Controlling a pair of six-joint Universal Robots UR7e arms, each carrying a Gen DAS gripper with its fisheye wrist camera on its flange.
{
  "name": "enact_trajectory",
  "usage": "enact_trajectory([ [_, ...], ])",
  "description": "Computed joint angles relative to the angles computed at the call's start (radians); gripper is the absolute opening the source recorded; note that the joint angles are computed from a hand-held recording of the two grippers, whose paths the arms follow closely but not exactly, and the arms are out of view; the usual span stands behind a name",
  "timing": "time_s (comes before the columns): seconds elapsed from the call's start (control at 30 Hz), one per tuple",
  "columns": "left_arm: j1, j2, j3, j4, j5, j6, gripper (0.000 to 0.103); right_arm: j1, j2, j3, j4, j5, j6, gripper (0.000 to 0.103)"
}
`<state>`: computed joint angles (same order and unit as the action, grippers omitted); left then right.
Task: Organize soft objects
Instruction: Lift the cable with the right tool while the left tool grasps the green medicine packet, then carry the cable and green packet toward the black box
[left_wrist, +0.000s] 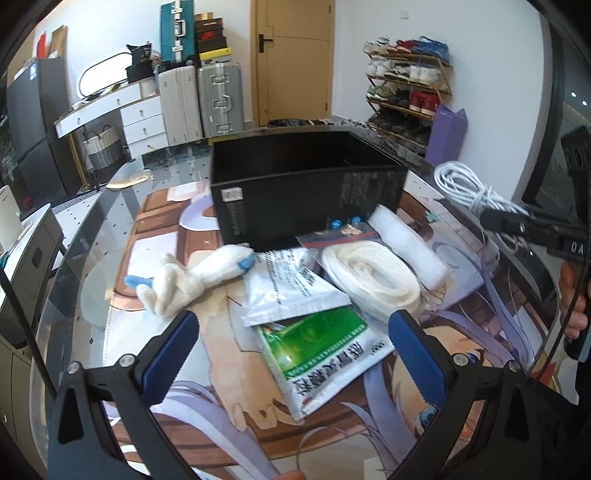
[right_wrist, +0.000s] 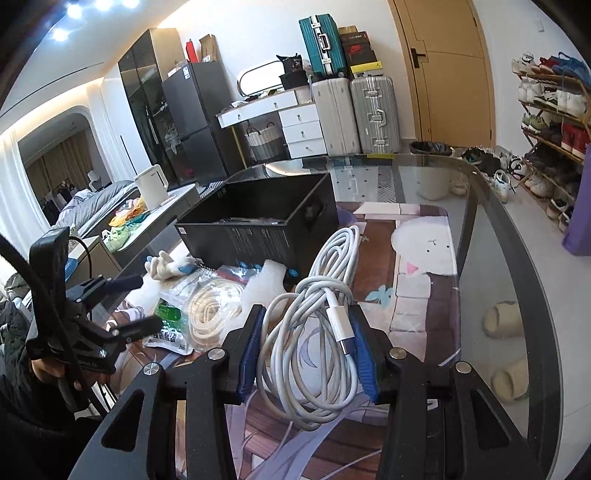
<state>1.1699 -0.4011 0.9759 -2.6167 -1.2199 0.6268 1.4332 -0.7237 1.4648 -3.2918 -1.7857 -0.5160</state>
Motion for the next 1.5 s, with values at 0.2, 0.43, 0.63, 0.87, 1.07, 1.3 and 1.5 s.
enact_trajectory([
  [0.2,-0.006,0.007,0.000,0.056,0.037,0.016,0.103,0.001,-0.005,0.005,0.002,0.006,-0.003,0.045],
  [0.43,-0.007,0.025,-0.036,0.143,0.048,-0.026,0.103,0.002,-0.005,0.006,0.008,0.004,-0.001,0.045],
  [0.63,-0.015,0.040,-0.051,0.152,0.074,-0.037,0.103,0.003,-0.004,0.007,0.013,0.008,-0.002,0.045],
  [0.87,-0.016,0.047,-0.062,0.144,0.065,-0.035,0.095,0.003,-0.003,0.005,0.023,0.007,-0.010,0.045],
  [1.07,-0.009,0.035,-0.046,0.122,0.033,-0.003,0.082,0.003,-0.008,0.011,0.022,0.004,-0.014,0.045],
  [1.3,-0.008,0.012,-0.019,0.124,0.014,0.009,0.068,0.004,-0.009,0.012,0.020,0.016,-0.025,0.045],
  [1.5,-0.004,-0.016,0.023,0.110,0.003,0.010,0.065,0.005,-0.013,0.018,0.009,0.021,-0.029,0.045],
])
